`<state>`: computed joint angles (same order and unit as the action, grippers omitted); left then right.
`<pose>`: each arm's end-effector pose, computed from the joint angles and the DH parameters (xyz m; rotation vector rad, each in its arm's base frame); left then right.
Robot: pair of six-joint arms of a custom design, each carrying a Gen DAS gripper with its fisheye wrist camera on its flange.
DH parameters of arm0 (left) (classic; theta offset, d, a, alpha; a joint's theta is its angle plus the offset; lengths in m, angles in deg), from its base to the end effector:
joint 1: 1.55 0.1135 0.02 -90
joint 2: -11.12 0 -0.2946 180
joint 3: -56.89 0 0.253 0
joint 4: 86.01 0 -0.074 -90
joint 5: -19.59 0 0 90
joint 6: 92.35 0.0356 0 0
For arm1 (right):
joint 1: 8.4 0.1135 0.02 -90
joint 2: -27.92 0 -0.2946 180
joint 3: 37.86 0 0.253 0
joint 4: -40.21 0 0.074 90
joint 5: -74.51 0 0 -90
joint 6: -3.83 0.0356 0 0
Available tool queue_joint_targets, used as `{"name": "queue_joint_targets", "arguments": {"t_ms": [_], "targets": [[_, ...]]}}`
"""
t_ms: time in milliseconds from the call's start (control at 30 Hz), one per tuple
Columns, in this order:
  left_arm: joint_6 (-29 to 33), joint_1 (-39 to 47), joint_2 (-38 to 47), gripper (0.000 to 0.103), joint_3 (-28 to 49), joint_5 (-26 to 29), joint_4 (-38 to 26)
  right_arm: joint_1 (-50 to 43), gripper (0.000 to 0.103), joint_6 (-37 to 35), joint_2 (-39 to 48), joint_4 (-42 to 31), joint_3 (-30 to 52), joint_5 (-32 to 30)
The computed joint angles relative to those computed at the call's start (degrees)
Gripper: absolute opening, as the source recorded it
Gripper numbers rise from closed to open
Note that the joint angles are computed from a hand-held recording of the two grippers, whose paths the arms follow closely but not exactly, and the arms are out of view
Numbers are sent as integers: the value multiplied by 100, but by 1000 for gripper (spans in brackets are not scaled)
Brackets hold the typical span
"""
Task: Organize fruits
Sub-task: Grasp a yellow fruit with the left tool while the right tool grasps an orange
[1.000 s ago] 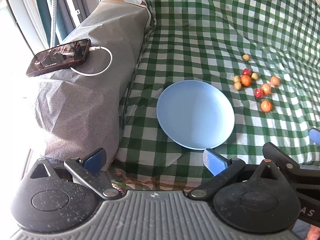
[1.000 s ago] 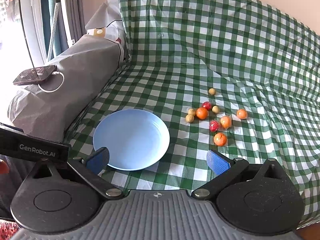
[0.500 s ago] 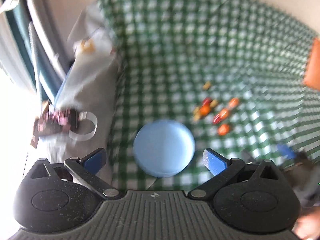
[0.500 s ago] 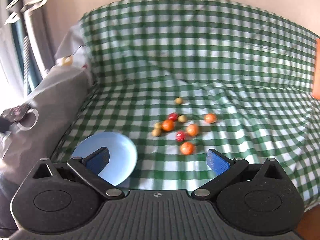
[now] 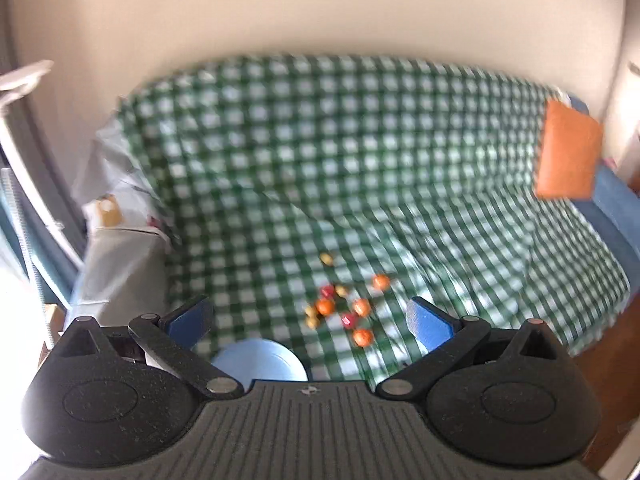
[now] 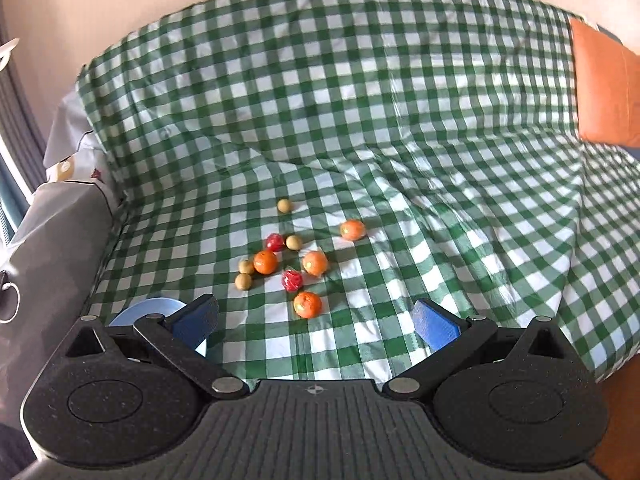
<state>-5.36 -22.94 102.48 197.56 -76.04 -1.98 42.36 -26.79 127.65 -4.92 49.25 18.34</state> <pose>0.2499 -0.0941 0.5203 0.3344 2.3582 -0.0855 0.2506 0.2755 0.2610 0.3819 2.3234 0.1475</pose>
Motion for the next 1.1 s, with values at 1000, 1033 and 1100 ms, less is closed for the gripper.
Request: {"name": "queue_joint_targets", "arguments": {"t_ms": [1000,1033,1100], "targets": [[611,775,3418,103,-1320,488,2755,-1437,102,-1236,2031,2053,-86,-560],[601,823,3677,103,-1235,538,2815,-1538,102,-1418,2245,2084,77,-575],[250,907,4146,102,-978,644,2826,-1751,102,-1821,2612,2303,307,-666]]}}
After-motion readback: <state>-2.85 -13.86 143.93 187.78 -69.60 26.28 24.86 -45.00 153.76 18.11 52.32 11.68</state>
